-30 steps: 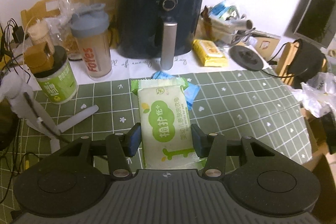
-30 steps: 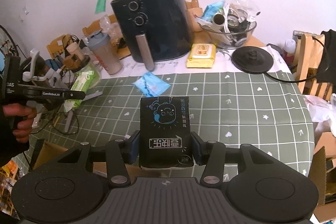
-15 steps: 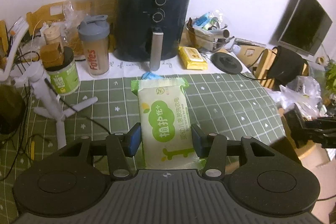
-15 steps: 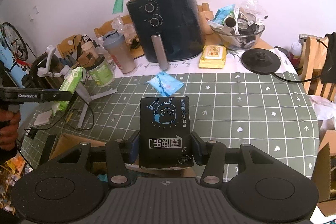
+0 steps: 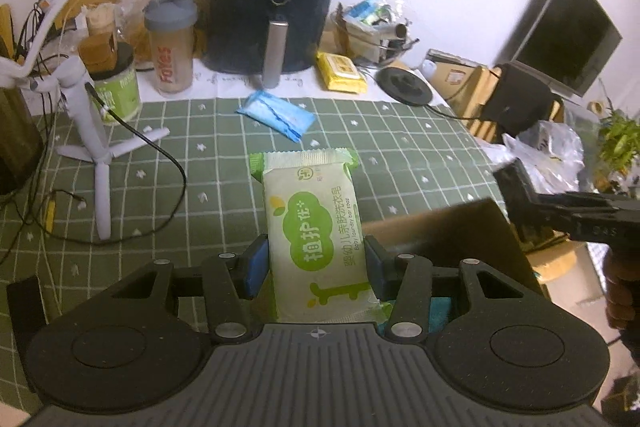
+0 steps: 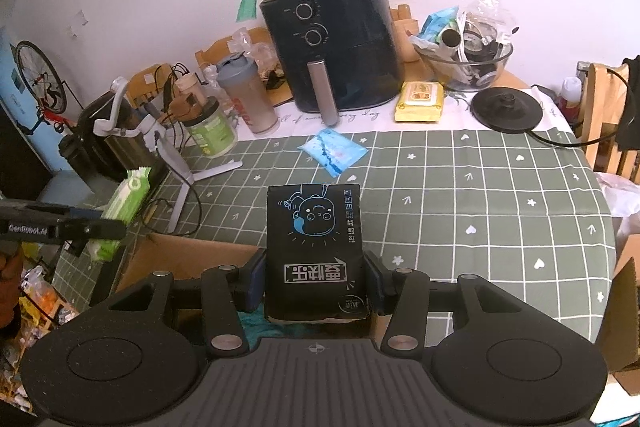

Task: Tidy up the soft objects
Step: 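Carry the wipes pack and black box over the cardboard box with both grippers, then lower both items into the cardboard box and open both grippers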

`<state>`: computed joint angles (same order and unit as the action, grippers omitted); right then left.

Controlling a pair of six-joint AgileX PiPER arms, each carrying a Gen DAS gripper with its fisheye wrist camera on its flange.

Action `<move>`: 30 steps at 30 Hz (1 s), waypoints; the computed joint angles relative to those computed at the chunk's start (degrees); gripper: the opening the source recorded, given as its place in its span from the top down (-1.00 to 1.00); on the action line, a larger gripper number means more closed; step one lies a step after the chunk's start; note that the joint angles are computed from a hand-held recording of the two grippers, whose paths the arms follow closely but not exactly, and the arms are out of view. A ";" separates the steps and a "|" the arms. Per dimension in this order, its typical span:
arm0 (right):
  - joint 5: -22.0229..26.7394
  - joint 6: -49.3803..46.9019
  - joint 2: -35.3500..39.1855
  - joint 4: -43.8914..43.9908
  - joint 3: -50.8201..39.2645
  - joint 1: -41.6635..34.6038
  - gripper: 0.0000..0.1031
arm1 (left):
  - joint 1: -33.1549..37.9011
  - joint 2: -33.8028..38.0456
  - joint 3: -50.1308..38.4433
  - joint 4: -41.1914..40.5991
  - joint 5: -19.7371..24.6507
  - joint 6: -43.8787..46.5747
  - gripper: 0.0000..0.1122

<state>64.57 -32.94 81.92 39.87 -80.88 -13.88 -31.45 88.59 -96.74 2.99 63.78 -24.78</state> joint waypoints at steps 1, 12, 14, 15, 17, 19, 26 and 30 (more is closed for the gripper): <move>0.11 0.06 -0.21 0.00 0.19 0.00 0.00 | -0.43 -0.36 0.37 -0.20 0.17 -0.35 0.14; 1.69 0.03 -4.19 -0.82 5.11 -0.10 0.00 | -3.97 -5.27 9.21 -1.16 -2.02 -3.65 -0.12; 2.01 0.26 -5.02 -0.99 6.22 -0.14 0.00 | -4.70 -6.07 10.09 -0.45 -2.14 -4.96 -0.12; 2.12 0.50 -5.37 -1.17 6.65 -0.07 0.00 | -5.03 -6.49 10.58 0.05 -2.07 -5.80 -0.12; 2.23 1.04 -6.09 -1.56 7.41 0.21 0.00 | -5.24 -6.93 11.01 0.12 -1.94 -6.53 -0.12; 2.37 1.45 -6.80 -1.71 7.94 0.37 0.00 | -5.46 -7.73 12.03 0.22 -2.14 -7.40 -0.12; 2.71 3.58 -7.83 -2.04 6.69 1.22 0.00 | -6.32 -9.22 13.07 1.90 -0.87 -9.81 -0.12; 2.74 4.77 -7.80 -2.02 5.68 1.64 0.00 | -6.71 -9.69 13.24 2.96 -0.12 -10.71 -0.12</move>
<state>67.31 -28.17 74.12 37.85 -75.19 -12.24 -38.15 78.90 -83.50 5.95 63.66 -35.49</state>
